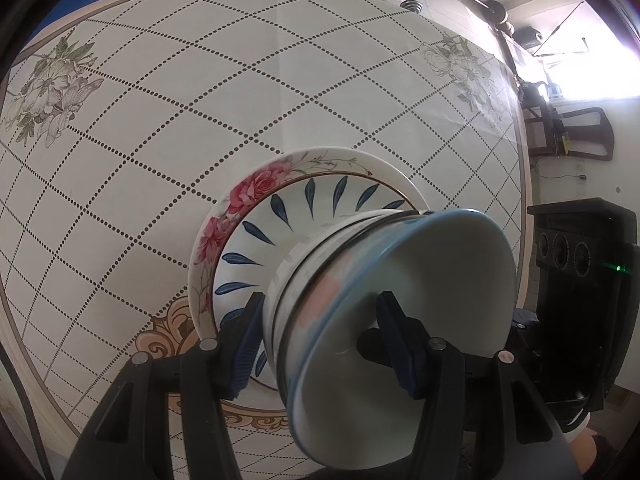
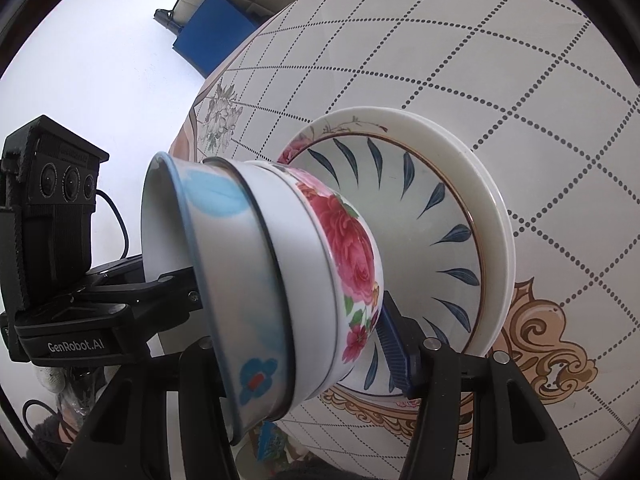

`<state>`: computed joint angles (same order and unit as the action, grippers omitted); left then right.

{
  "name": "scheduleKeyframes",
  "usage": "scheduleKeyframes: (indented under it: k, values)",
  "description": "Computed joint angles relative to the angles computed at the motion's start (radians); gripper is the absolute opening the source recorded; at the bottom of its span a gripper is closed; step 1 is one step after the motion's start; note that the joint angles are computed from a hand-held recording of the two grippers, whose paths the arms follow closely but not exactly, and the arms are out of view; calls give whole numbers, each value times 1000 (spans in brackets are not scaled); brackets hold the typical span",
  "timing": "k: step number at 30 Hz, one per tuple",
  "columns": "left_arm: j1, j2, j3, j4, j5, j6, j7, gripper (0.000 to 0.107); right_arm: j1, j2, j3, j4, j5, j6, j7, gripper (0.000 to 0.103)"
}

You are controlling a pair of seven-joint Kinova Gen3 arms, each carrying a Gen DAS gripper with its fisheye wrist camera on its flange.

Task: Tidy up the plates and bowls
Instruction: 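Lower the bowl stack onto the blue-striped plate and open both grippers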

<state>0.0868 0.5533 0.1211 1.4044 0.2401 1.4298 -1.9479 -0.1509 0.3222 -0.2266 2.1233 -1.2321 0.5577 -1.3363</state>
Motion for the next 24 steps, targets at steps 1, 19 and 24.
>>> scheduleKeyframes:
  k: [1,19,24]
  values:
    - [0,2,0,3,-1,-3,-3,53,-13,19,2,-19,1,-6,-11,58]
    - [-14,33,-6,-3,-14,-9,-21,53,4,104,-68,-74,44,-45,-51,58]
    - [-14,38,-3,-6,-10,-6,-21,53,7,94,-67,-67,60,-45,-66,58]
